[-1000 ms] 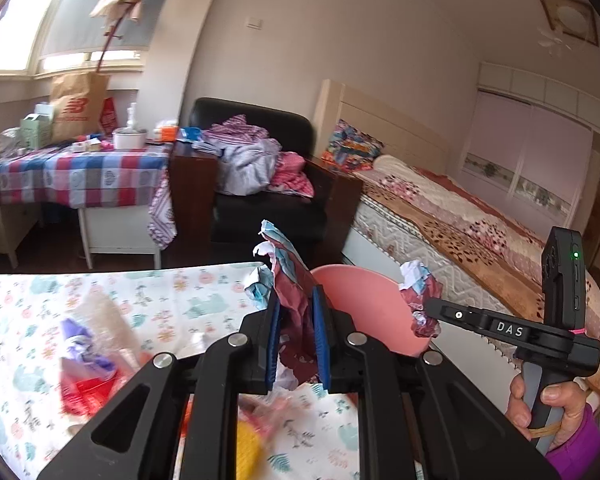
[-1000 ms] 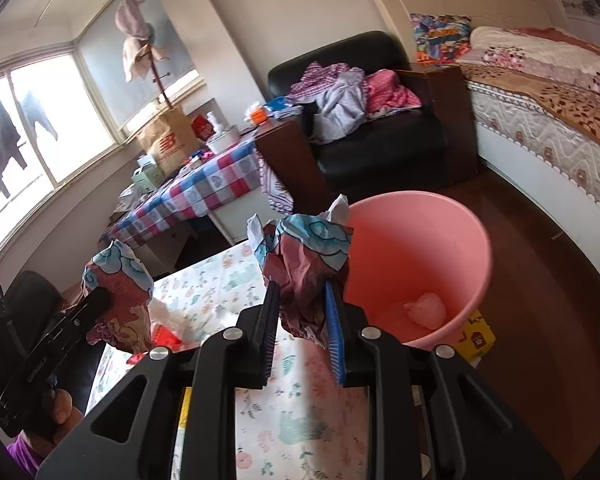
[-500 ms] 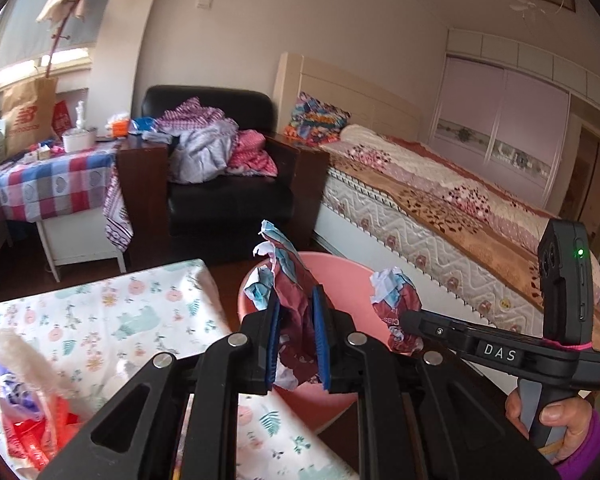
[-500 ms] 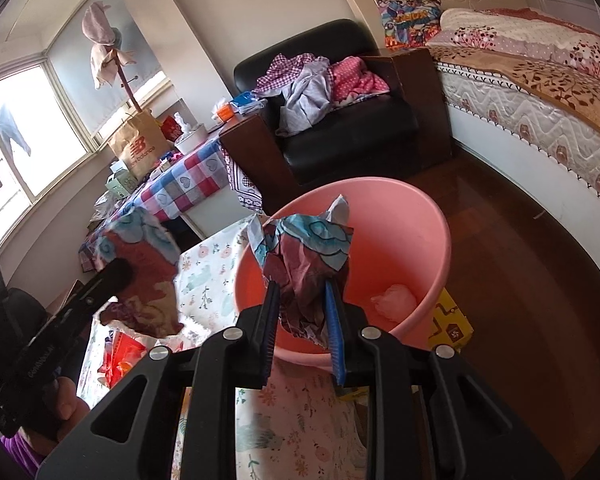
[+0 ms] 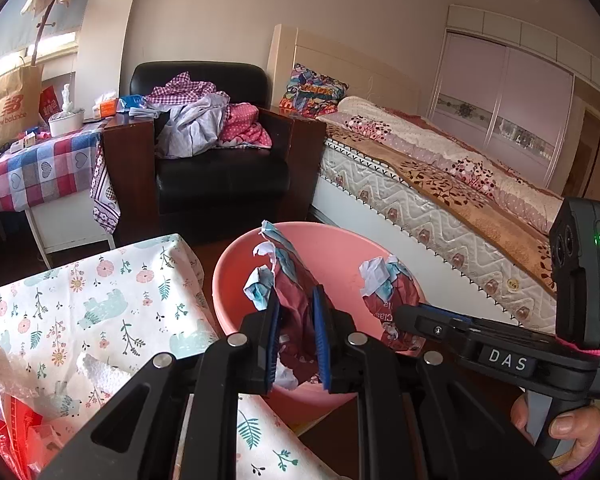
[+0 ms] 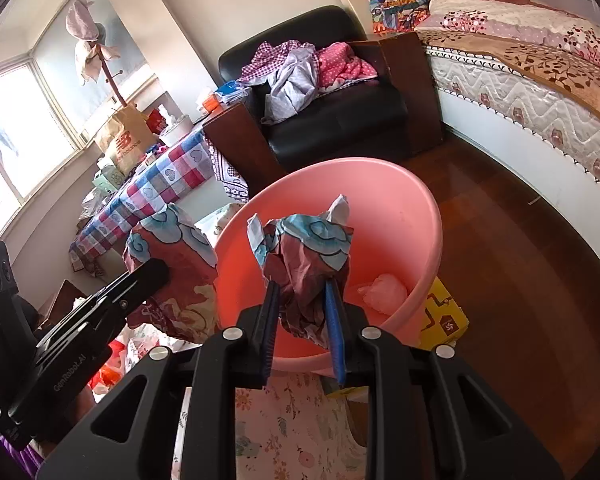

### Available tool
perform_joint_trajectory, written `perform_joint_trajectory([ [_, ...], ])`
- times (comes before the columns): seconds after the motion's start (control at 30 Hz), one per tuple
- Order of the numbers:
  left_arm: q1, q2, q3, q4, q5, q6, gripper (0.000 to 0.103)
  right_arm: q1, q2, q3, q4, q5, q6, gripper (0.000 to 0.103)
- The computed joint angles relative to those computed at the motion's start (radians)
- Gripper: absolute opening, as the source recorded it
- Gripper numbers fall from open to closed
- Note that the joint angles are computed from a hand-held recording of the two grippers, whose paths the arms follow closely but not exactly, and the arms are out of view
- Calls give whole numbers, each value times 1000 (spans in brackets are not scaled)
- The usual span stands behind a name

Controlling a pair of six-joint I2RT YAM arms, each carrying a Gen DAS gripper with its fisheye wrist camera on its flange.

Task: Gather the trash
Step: 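Open both grippers to drop the wrappers into the pink bucket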

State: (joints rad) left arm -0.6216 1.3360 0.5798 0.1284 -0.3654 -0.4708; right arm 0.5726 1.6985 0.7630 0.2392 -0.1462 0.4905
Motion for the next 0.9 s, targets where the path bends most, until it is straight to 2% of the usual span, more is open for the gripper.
perform_joint_trajectory([
  [0.13, 1, 24, 7, 2, -2, -3, 20, 6, 17, 20, -24, 15, -1, 25],
  [0.27, 2, 30, 10, -2, -10, -14, 31, -2, 34, 27, -23, 9, 2, 26],
  [0.53, 1, -43, -16, -16, -2, -34, 39, 0, 32, 27, -31, 15, 6, 28],
  [0.6, -3, -64, -20, -29, -2, -42, 42, 4, 26, 19, -19, 23, 8, 39],
  [0.63, -6, -75, -24, -34, -4, -44, 42, 5, 21, 12, -9, 28, 9, 40],
  [0.83, -32, -178, -58, -90, -30, -59, 43, 18, -23, -12, -6, 28, 6, 40],
  [0.9, -41, -212, -65, -117, -40, -65, 47, 33, -45, -18, -10, 37, 0, 40],
])
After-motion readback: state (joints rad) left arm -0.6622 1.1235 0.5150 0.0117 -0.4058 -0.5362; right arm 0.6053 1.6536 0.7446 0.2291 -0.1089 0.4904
